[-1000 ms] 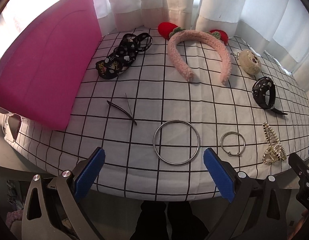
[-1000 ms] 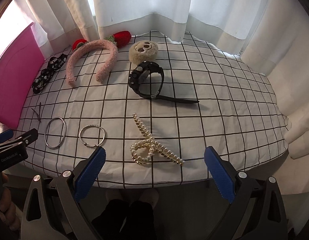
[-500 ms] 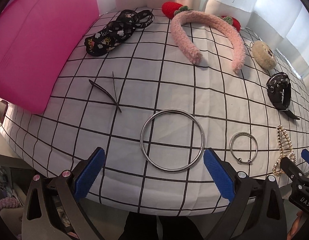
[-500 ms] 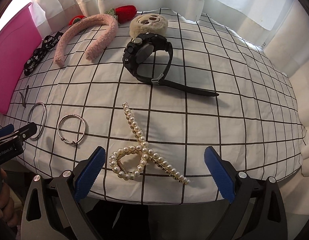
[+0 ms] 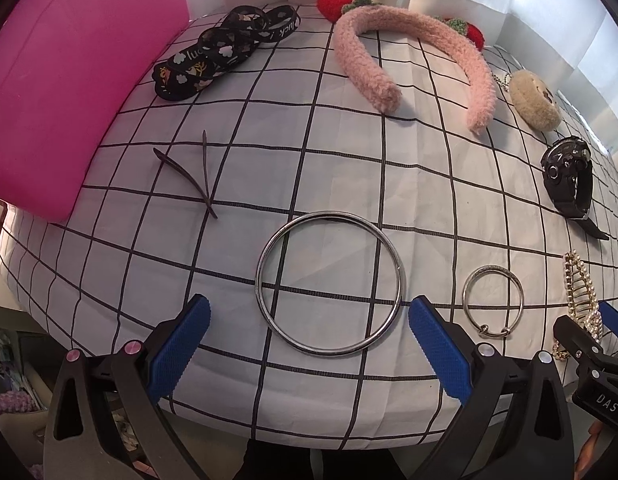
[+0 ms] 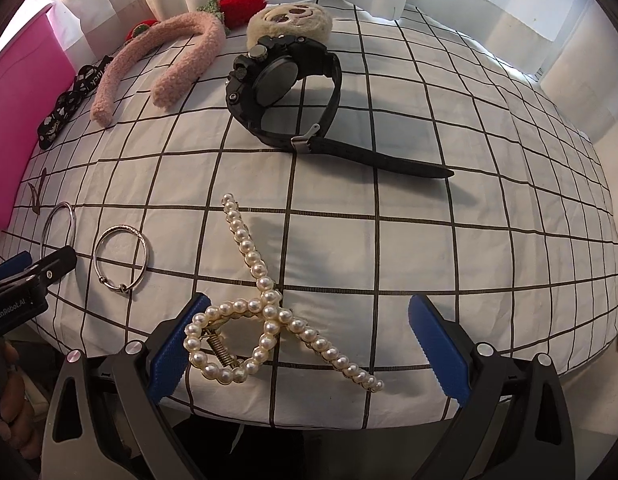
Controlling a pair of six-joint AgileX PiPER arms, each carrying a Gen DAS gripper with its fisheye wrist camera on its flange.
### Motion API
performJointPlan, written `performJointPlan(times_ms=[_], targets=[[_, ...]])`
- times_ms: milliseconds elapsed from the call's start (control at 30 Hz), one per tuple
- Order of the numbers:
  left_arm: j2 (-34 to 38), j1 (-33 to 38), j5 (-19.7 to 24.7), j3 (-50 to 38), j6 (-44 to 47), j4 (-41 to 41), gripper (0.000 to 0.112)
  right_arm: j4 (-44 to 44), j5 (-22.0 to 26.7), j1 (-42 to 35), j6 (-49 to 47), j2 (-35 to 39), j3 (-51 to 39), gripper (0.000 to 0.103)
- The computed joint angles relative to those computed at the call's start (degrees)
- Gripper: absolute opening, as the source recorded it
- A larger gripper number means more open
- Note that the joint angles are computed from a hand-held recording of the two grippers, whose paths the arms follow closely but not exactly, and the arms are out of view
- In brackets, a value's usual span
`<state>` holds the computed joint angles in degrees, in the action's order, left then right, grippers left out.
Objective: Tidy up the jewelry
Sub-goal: 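Move left tool toward the large silver hoop while right tool approaches the pearl hair clip, then close left tool on the silver hoop while right tool closes on the pearl clip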
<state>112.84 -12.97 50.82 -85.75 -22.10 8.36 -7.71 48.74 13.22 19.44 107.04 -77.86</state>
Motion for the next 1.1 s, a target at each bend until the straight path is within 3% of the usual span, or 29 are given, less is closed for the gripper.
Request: performJointPlan(times_ms=[233, 367, 600, 700, 767, 800, 933, 967, 1100], targets=[[1.6, 0.8, -1.7, -1.6, 1.6, -0.9, 0.098, -2.7, -2.0, 0.5, 1.1, 0.1, 1.4, 0.095], [0.1, 0.6, -5.5, 1.6, 1.6, 0.2, 0.098, -3.8, -4.4, 0.9, 2.2, -0.7, 3.6, 0.095], [1.5, 1.2, -1.6, -1.8, 3.4, -1.7, 0.097, -4.0, -3.8, 2.0, 4.0, -2.2, 5.0, 0.094], [0.8, 1.1, -2.4, -1.0, 4.9, -2.1, 0.087, -3.5, -3.5, 2.0, 3.7, -2.5, 5.0, 0.093], [-0.3, 0.4, -3.3, 0.1, 6.6, -2.5, 0.07, -3.4, -3.4, 2.2, 3.9, -2.7, 5.2, 0.093], [-0.4, -0.1, -3.2, 0.1, 6.8, -2.2, 0.071, -3.4, -3.2, 2.4, 4.0, -2.9, 5.1, 0.092], [-0.6, -0.1, -4.1, 0.7, 7.1, -2.6, 0.07, -3.5, -3.3, 3.6, 3.9, -4.0, 5.8, 0.078], [-0.8, 0.1, -4.4, 1.0, 7.2, -2.9, 0.07, -3.8, -3.3, 4.2, 4.1, -4.5, 6.0, 0.068], [-1.2, 0.6, -4.8, 1.5, 7.4, -4.1, 0.07, -4.1, -3.5, 4.8, 4.9, -4.9, 6.3, 0.066]])
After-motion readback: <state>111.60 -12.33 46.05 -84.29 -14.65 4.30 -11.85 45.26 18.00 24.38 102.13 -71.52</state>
